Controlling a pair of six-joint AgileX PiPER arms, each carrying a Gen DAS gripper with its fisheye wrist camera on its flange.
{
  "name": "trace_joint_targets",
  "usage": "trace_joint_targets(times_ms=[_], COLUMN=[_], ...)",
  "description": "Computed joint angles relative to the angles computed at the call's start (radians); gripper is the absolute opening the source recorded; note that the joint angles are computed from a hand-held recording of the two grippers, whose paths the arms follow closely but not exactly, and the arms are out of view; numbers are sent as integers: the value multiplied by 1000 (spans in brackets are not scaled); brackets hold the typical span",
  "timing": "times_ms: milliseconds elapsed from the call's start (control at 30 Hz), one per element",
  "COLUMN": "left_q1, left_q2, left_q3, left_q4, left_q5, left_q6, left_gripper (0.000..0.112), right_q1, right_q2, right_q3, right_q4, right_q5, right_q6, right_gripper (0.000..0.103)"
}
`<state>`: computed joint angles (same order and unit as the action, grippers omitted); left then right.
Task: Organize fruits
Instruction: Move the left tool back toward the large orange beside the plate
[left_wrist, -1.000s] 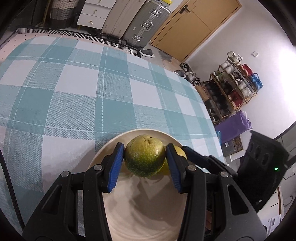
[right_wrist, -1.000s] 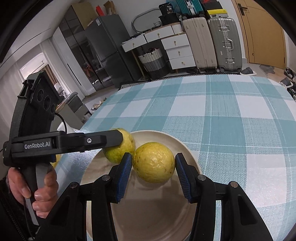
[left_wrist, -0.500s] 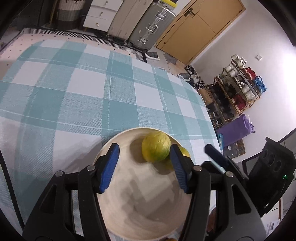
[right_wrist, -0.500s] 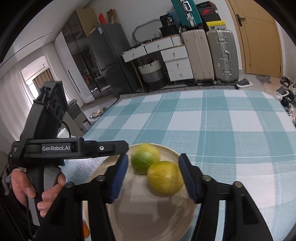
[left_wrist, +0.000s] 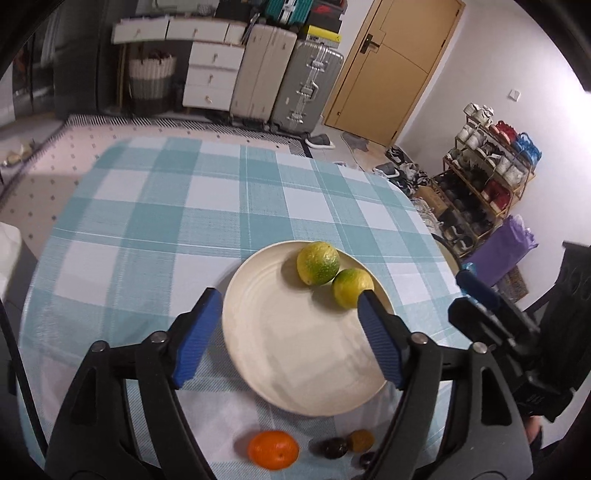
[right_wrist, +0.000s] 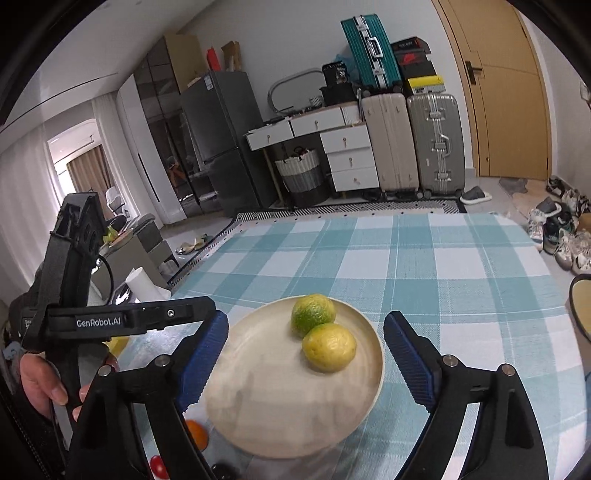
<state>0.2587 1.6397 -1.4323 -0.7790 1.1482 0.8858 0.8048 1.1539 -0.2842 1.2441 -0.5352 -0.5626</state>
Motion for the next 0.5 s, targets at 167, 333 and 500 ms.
trace_joint_targets(times_ms=[167, 333, 500], left_q1=[37, 86, 154], left_q2=[-115, -187, -226], left_q3=[108, 169, 209], left_q4=[-4, -6, -21], left_q5=[-39, -42, -12], left_q6=[67, 98, 132], left_gripper=[80, 83, 85], right_q1=[186, 335, 497], right_q2=[-48, -58, -55], right_q3=[-1, -15, -22], right_q4=[219, 346, 429], right_q5=[-138, -242, -353], right_q6=[-129, -181, -170], right_gripper=[91, 92, 95])
